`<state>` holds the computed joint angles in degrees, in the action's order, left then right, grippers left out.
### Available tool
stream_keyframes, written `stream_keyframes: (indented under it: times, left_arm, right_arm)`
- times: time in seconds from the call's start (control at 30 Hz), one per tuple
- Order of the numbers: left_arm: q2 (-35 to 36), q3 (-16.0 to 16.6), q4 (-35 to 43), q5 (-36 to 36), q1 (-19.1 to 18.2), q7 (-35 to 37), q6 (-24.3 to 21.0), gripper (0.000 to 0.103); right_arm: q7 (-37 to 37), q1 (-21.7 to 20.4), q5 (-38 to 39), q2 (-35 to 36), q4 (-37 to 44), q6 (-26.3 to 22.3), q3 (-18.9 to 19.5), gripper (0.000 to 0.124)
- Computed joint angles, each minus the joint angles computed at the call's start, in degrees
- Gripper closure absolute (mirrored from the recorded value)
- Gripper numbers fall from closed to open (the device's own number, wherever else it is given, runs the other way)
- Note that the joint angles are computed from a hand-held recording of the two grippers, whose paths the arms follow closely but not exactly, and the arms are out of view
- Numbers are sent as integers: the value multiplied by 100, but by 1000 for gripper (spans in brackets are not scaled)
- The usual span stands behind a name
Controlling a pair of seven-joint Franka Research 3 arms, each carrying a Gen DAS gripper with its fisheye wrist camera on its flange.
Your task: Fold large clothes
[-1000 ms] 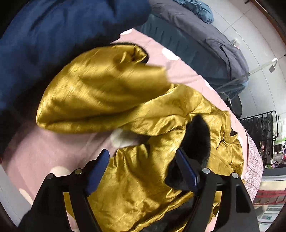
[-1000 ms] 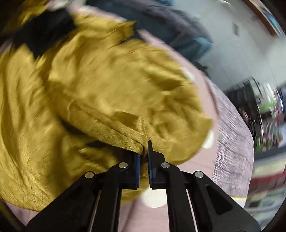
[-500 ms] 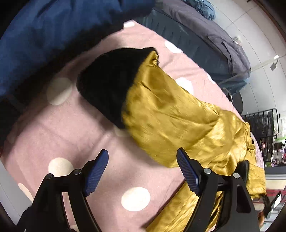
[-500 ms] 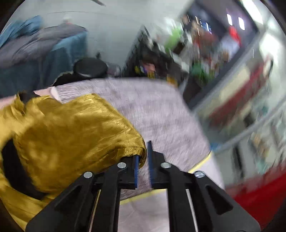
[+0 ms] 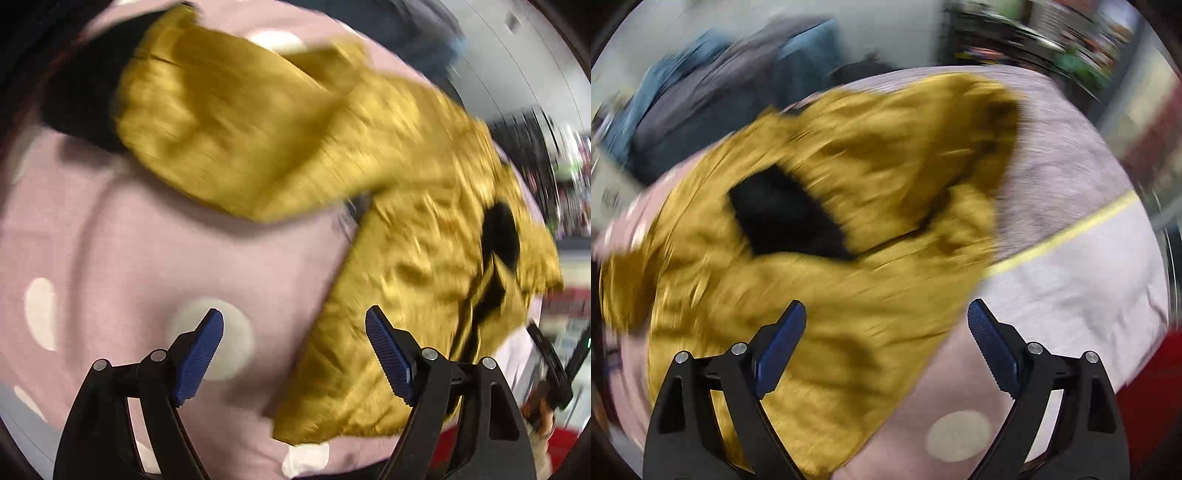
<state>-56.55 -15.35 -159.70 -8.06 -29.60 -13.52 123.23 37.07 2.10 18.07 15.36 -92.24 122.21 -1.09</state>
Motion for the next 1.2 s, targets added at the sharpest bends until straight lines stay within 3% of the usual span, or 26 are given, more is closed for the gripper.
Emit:
stream_keyframes:
  times: [0.13,0.3,0.33,0.37,0.47,0.53,0.6,0.67,0.87,1.03,1.2]
  left_arm:
    - [800,217,104,-249,-290,666,716,21]
    - [1235,202,86,-680,-513,975,1132,22]
    - [1254,173,46,-765,-550,953,1213,21]
    - [1259,152,-17,-875,-609,921,1323,22]
    - [1298,134,-141,-1055,-756,912,1575,22]
    - [1383,155,-144,-1101,-830,983,1652,23]
    - [1457,147,-75,-1044,-836,1059,1600,26]
    - [1580,128,18,-990,-842,1166,1585,38]
    - [1824,69,253,-733,-743,1503,1585,72]
    - [1986,61,436,-594,-721,1873,1501,81]
    - [1837,205,398,-650,-662,2217,1345,83]
  right_arm:
    - [-705,352,-347,-1051,-1725,752,192,36]
    - [-759,749,-1057,-1472,-2846,2001,300,36]
    - [-771,769,-1126,-1483,-2930,2165,287,46]
    - [-754,779,-1179,-1488,-2967,2255,270,69]
    - [-614,693,-1047,-1304,-2556,1716,153,99]
    - [-522,563,-894,-1106,-2122,1296,48,105]
    - [-388,423,-830,-1058,-1970,1268,-51,110]
    - [-260,274,-775,-1054,-1870,1243,-143,116]
    - [603,-262,-854,-857,-1394,1015,-486,120]
    - [1516,-698,-1159,-563,-1038,666,-750,120]
    - [2498,-1122,-1269,-22,-407,-38,-972,120]
